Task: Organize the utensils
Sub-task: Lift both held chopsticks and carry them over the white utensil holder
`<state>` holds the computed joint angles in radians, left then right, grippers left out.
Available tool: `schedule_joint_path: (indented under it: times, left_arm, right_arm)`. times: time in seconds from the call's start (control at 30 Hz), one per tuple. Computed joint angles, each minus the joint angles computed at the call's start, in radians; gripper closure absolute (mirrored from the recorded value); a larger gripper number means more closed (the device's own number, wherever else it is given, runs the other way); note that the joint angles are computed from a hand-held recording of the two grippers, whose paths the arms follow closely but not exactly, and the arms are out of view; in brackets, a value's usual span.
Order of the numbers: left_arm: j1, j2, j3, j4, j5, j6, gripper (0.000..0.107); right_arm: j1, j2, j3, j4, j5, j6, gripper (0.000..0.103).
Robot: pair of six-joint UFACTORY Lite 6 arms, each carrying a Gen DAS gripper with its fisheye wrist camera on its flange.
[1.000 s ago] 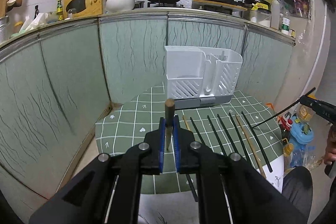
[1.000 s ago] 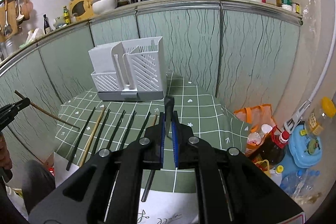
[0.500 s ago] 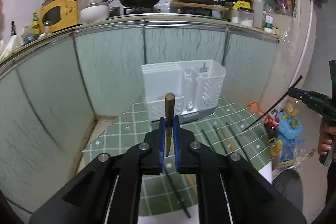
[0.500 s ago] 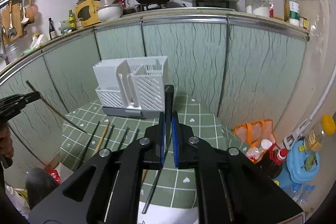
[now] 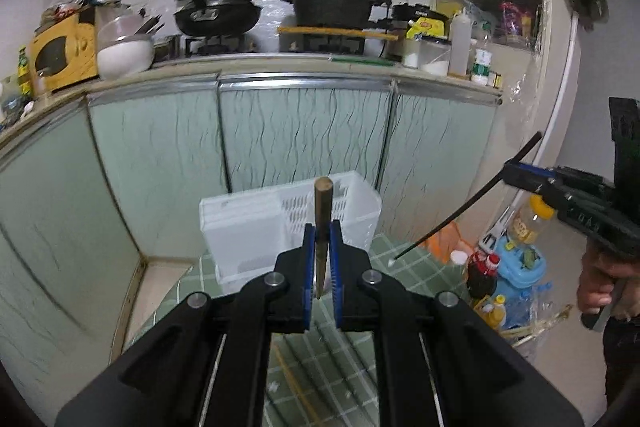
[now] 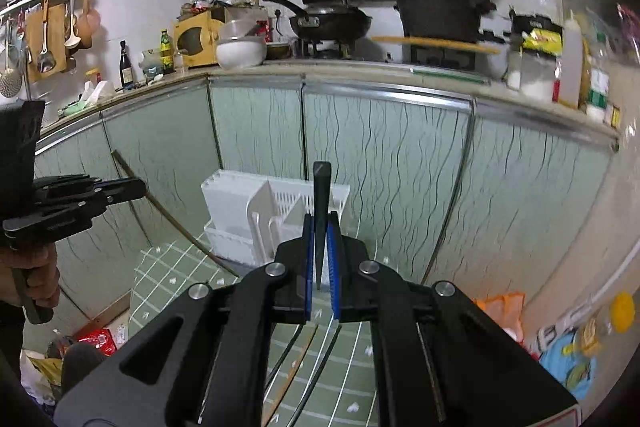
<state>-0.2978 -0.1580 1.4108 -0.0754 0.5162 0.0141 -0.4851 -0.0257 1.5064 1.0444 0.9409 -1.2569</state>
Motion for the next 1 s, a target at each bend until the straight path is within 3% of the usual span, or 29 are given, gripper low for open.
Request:
schedule_joint_path:
  times: [0.17,0.5,0.6,1.0]
  left_arm:
    - [0.01,0.203,0.314,-0.103,0.087,0.063,0.1]
    - [-0.008,0.623,0.859,-0.087,0.208,0.072,0.1]
    - [0.02,0.68,0.882,-0.188,0.197,0.158,0.1]
    - [0.02,0.778,0.809,-0.193,0.087,0.262,0.1]
  right_arm:
    - [0.059,0.149,0.262,-0.057,0.007,0.122,0.097]
    - [0.174,0.472,0.7,-0.176,0.013,0.275,0.097]
    - [0.192,0.556,0.763,-0.176,0.027,0.282,0.097]
    - [0.239,0.681,0.719,-0.148,-0.024,0.199,0.097]
